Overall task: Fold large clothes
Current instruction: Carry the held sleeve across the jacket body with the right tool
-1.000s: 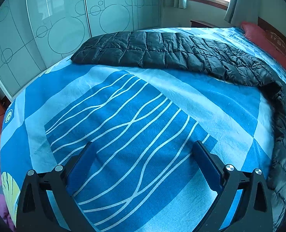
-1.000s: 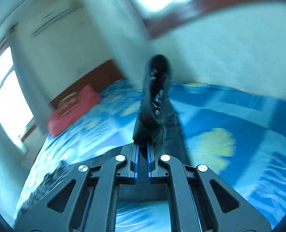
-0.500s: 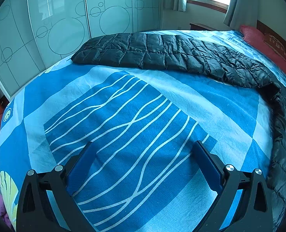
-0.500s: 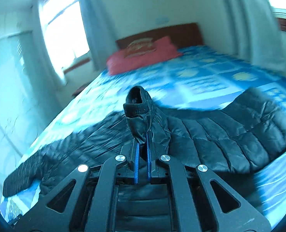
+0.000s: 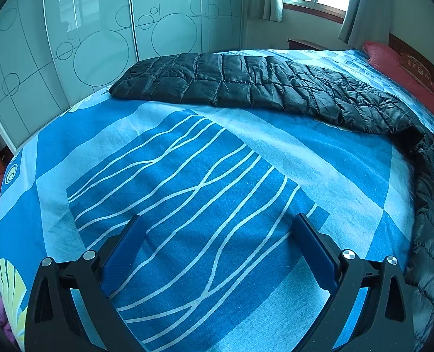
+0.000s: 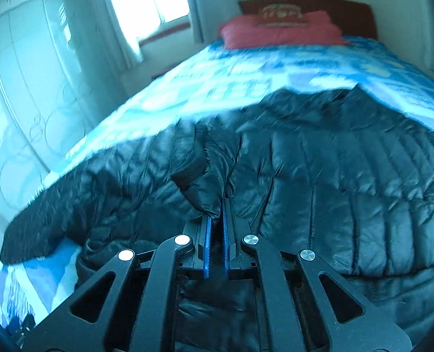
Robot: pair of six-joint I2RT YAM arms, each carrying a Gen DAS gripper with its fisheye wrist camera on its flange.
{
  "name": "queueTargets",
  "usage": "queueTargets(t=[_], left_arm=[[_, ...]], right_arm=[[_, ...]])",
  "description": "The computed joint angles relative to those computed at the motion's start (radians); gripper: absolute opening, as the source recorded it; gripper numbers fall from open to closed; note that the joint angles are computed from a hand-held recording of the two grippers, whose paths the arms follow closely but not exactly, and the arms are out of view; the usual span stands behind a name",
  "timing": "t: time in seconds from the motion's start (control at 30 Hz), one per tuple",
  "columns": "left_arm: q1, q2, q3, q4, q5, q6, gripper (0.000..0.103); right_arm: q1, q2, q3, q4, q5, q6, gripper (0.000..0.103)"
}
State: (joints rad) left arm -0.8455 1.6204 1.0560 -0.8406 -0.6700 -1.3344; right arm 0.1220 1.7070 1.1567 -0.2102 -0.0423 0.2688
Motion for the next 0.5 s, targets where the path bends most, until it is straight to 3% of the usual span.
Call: queueTargets(t=[0.13, 0.2, 0.23, 0.27, 0.4, 0.43, 0.47, 0.5], left_arm=[[-0.002, 0.003, 0.003, -0.006, -0.002, -0.003, 0.099], [-0.002, 0.002, 0.002, -0.004, -0.002, -0.003, 0.099], [-0.002, 0.003, 0.002, -0.004, -0.002, -0.003, 0.099], [-0.002, 0.003, 0.002, -0.004, -0.002, -0.003, 0.099], [-0.002, 0.005, 0.004, -0.007, -0.003, -0.004, 0.099], [-0.002, 0.005, 0.004, -0.008, -0.004, -0.004, 0.099], [-0.002, 0.005, 0.005, -0.009, -0.004, -0.004, 0.099], [-0.001, 0.005, 0.005, -0.009, -0.005, -0.003, 0.099]], right_arm=[[0.002, 0.015, 0.025, -0.049, -0.017, -0.005, 0.015], [-0.027, -0.049, -0.019, -0.057, -0.106, 0.009, 0.041], [-0.051, -0.114, -0.071, -0.035, -0.154, 0.02, 0.071], [-0.075, -0.166, -0.107, -0.022, -0.189, 0.018, 0.074], [-0.283, -0.426, -0.211, -0.087, -0.357, -0.1, 0.074], [-0.383, -0.471, -0.209, -0.125, -0.386, -0.156, 0.068], [-0.469, -0.475, -0.185, -0.165, -0.405, -0.204, 0.053], [-0.567, -0.454, -0.148, -0.209, -0.429, -0.254, 0.046]])
